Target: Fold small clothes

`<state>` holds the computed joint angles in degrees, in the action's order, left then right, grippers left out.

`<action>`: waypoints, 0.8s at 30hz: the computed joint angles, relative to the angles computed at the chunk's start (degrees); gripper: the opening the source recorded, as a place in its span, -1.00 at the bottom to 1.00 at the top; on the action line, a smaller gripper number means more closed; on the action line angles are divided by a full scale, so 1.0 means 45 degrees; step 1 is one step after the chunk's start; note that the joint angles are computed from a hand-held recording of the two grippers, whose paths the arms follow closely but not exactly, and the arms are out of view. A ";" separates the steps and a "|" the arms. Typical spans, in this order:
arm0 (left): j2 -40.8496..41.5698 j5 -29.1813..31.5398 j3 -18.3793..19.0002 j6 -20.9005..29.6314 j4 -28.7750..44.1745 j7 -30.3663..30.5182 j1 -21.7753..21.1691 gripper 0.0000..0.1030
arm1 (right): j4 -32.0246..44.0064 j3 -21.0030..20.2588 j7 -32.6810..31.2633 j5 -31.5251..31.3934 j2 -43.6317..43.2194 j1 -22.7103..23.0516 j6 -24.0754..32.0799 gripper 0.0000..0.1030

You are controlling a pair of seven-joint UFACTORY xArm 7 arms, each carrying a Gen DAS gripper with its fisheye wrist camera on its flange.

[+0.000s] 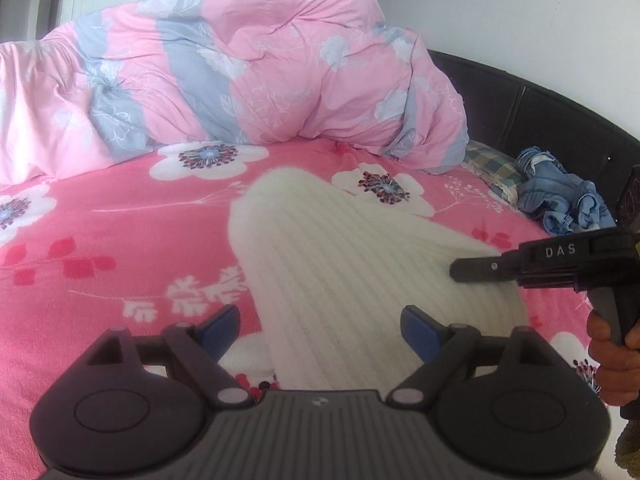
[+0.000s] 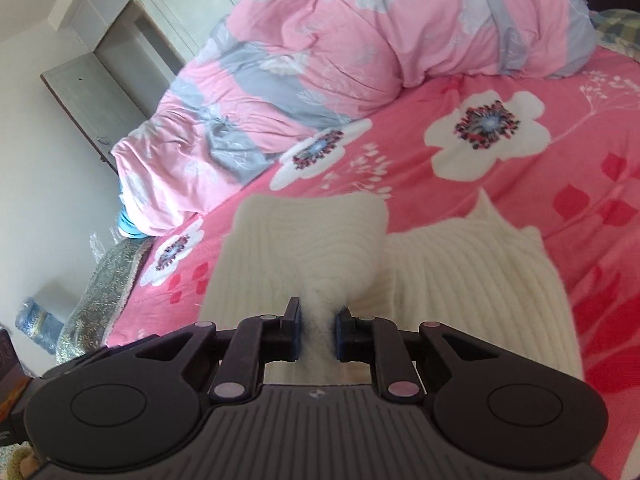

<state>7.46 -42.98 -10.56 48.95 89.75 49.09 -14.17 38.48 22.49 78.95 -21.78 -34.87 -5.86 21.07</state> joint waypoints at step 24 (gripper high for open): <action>0.0740 0.4058 -0.0447 -0.1109 -0.0170 -0.1917 -0.1235 0.85 | -0.3724 -0.3515 -0.0514 0.3560 -0.1250 0.1873 -0.3666 1.00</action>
